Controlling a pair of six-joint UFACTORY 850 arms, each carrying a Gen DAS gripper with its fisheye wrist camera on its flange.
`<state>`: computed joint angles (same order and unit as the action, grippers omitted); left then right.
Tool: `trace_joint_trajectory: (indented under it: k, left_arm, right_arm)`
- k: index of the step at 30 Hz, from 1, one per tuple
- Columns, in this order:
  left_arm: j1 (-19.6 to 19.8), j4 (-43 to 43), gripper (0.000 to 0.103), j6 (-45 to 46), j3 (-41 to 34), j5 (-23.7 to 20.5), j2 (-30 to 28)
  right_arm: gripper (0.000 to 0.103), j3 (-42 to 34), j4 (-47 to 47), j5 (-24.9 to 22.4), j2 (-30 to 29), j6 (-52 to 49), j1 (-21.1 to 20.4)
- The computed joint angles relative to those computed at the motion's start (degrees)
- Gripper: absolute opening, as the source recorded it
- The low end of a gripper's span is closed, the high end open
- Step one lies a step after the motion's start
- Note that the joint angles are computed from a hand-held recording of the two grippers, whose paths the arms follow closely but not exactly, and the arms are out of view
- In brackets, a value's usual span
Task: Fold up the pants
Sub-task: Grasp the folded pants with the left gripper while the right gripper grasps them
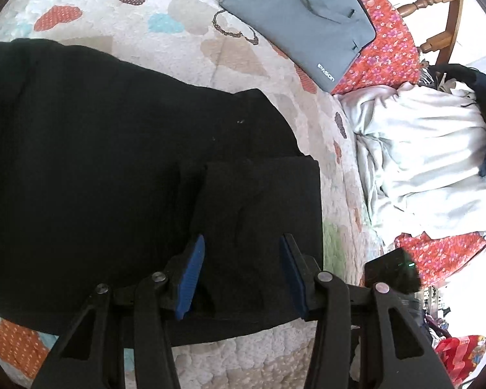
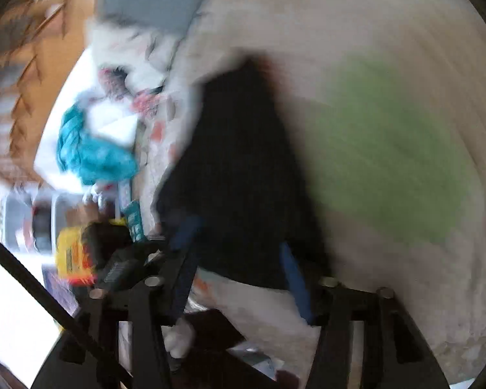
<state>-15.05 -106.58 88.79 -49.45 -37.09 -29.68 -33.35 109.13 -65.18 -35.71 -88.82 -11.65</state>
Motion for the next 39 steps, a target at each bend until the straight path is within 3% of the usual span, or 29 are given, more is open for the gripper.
trace_joint_trajectory:
  k: [1, 3, 5, 7, 9, 13, 16, 20, 24, 29, 33, 36, 39]
  left_arm:
    - [0.17, -0.13, 0.046, 0.34, 0.07, -0.28, -0.11]
    - [0.43, 0.32, 0.046, -0.12, -0.81, -0.62, -0.78]
    - [1.31, 0.48, 0.046, -0.23, -0.18, -1.10, 0.34]
    - [2.90, -1.17, 0.046, 1.51, 1.47, -2.17, 2.41]
    - [5.42, -3.92, 0.047, 3.56, 3.31, -2.91, 4.90]
    - [11.36, -11.62, 0.054, 6.52, 6.96, 0.27, 9.58]
    - [17.03, -15.80, 0.054, 6.00, 10.14, 0.61, 10.94]
    - [21.79, -15.96, 0.054, 4.07, 12.84, -0.87, 9.84]
    - [22.87, -12.90, 0.054, 1.36, 13.36, -1.89, 6.74]
    - [20.88, -16.37, 0.060, 5.18, 13.98, -1.61, 6.97]
    - [20.67, -14.29, 0.064, 1.47, 13.40, -6.37, 5.08]
    - [18.25, -17.22, 0.065, 4.80, 13.69, -3.33, 5.88]
    - [16.08, -21.03, 0.064, 8.51, 13.99, -0.33, 6.92]
  right_arm:
    - [0.007, 0.24, -0.14, -0.76, -0.64, 0.27, -0.86]
    - [0.010, 1.77, 1.19, -0.60, 0.92, 0.12, -1.38]
    - [0.042, 3.17, 2.04, 1.87, 5.00, -0.86, -0.56]
    - [0.063, 4.23, 3.29, 4.35, 8.91, -1.13, 0.70]
    - [0.064, 3.89, 2.81, 5.85, 11.41, -1.18, 2.01]
    - [0.064, 0.47, 0.50, 11.35, 13.87, -0.33, 7.14]
    - [0.064, -4.29, -1.67, 14.64, 12.45, 2.44, 12.56]
    - [0.064, -13.30, -7.42, 19.35, 9.28, 7.22, 20.79]
    - [0.065, -25.65, -20.04, 25.68, 3.66, 18.75, 28.49]
    - [0.067, -44.46, -49.99, 30.80, -6.29, 48.73, 36.04]
    - [0.067, -58.00, -73.97, 28.93, -14.46, 72.72, 40.16]
    - [0.074, -68.38, -87.11, 22.25, -20.70, 85.75, 42.47]
    - [0.084, -78.20, -95.10, 13.59, -26.88, 90.85, 44.37]
